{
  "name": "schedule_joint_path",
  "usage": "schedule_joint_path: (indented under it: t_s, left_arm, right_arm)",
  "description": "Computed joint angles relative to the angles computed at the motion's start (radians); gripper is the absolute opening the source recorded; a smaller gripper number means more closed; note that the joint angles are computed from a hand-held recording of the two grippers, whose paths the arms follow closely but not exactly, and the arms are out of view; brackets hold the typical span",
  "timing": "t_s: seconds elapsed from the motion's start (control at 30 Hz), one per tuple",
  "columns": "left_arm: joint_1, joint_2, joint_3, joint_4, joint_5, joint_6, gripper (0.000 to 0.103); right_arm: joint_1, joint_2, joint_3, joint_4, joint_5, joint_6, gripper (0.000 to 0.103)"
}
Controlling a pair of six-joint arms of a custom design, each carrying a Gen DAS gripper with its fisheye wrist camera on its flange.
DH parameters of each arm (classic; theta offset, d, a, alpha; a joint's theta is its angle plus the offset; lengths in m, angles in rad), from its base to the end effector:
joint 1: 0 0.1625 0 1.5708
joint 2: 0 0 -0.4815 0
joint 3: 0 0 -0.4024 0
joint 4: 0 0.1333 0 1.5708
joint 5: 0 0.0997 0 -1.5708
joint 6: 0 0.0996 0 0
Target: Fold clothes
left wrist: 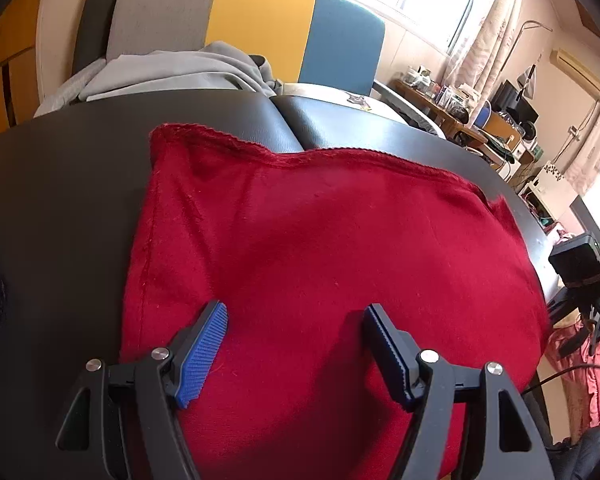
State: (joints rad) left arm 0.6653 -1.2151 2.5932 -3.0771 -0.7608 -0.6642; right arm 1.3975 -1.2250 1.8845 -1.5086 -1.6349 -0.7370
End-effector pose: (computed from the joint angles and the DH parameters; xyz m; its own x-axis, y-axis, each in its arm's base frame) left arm -0.1504 -0.3792 0.1635 -0.8735 0.0047 -0.4868 0.3071 0.7812 -0.5435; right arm 0.0405 -0.5049 0.2285 -0.8203 -0.4004 -0.4084 -0.5697 0.6352 0.5215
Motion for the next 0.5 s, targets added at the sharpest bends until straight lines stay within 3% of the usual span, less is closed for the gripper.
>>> schedule_joint_path:
  t_s: [0.2,0.33,0.4,0.5]
  left_arm:
    - [-0.018,0.021,0.012,-0.02,0.031,-0.016,0.072]
    - [-0.017,0.036,0.03,-0.094,0.033,-0.011,0.072]
    - [-0.017,0.046,0.041,-0.141,0.032,-0.013,0.073]
    - [-0.022,0.058,0.05,-0.173,0.041,-0.026,0.073]
  right_arm:
    - [-0.019,-0.047,0.028,-0.034,0.03,-0.016,0.102]
    - [0.0,-0.141,0.075,-0.156,-0.013,-0.013,0.103]
    - [0.008,-0.183,0.081,-0.193,0.01,-0.015,0.103]
    - [0.036,-0.223,0.093,-0.305,0.127,-0.034,0.103]
